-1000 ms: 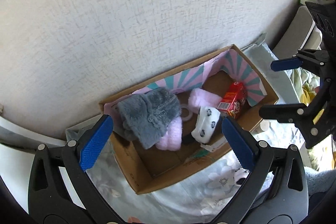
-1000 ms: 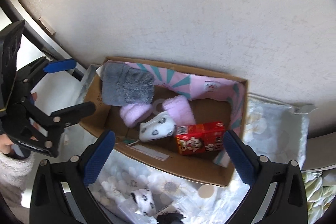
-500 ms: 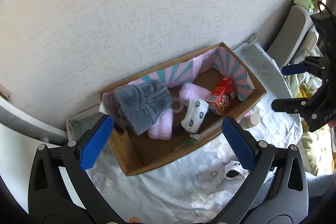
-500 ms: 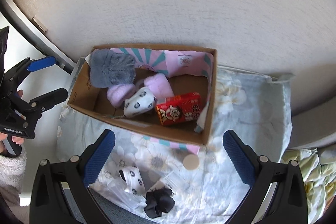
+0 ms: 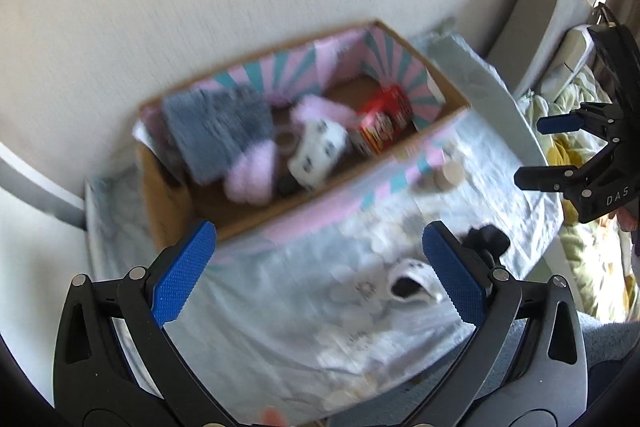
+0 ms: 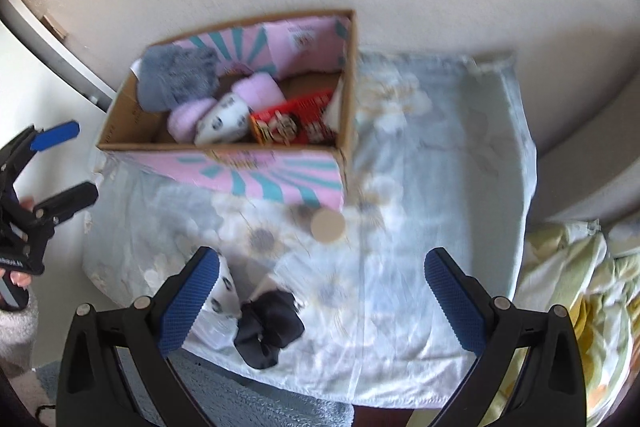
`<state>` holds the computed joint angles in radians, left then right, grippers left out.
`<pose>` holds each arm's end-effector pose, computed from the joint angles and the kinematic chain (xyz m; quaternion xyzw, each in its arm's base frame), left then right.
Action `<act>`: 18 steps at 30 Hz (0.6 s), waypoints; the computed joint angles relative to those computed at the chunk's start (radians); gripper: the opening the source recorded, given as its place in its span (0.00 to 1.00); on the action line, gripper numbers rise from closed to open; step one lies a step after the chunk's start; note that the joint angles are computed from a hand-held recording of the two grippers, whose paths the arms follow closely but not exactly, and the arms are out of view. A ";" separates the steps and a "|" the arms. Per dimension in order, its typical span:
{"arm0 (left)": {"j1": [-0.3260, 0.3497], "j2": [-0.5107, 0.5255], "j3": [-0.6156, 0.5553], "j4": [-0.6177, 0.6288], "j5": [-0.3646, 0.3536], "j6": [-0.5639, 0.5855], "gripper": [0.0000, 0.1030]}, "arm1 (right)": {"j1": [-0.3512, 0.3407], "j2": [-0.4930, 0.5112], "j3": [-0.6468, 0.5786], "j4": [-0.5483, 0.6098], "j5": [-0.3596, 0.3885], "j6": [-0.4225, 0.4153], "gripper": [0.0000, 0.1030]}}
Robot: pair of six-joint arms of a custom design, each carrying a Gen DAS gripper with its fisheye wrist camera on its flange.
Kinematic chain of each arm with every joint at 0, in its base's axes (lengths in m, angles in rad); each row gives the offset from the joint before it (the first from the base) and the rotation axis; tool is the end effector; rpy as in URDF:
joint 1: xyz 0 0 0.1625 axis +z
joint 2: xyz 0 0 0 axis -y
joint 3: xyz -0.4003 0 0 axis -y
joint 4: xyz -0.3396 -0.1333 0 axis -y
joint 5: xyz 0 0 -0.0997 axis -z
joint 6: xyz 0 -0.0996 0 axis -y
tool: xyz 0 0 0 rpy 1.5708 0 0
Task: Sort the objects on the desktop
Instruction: 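Grasp the black sock with the right tool while the left tool grasps the other panda slipper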
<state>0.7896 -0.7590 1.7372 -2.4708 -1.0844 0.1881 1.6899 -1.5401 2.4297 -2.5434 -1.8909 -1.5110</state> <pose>-0.2755 -0.5332 0.0607 0.4602 0.8538 -0.0340 0.2412 0.1408 -0.3189 0.2129 0.7133 -0.6813 -0.0707 0.1485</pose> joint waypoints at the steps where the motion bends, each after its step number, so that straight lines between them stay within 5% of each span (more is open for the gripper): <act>1: 0.002 0.001 0.013 0.009 -0.012 -0.008 1.00 | -0.016 -0.001 0.006 -0.013 -0.003 -0.010 0.99; 8: 0.022 0.015 0.069 0.032 -0.119 -0.068 1.00 | -0.139 0.002 0.054 -0.071 -0.058 -0.099 0.99; 18: 0.032 0.086 0.074 0.035 -0.155 -0.076 0.95 | -0.248 0.028 0.160 -0.229 -0.090 -0.257 0.99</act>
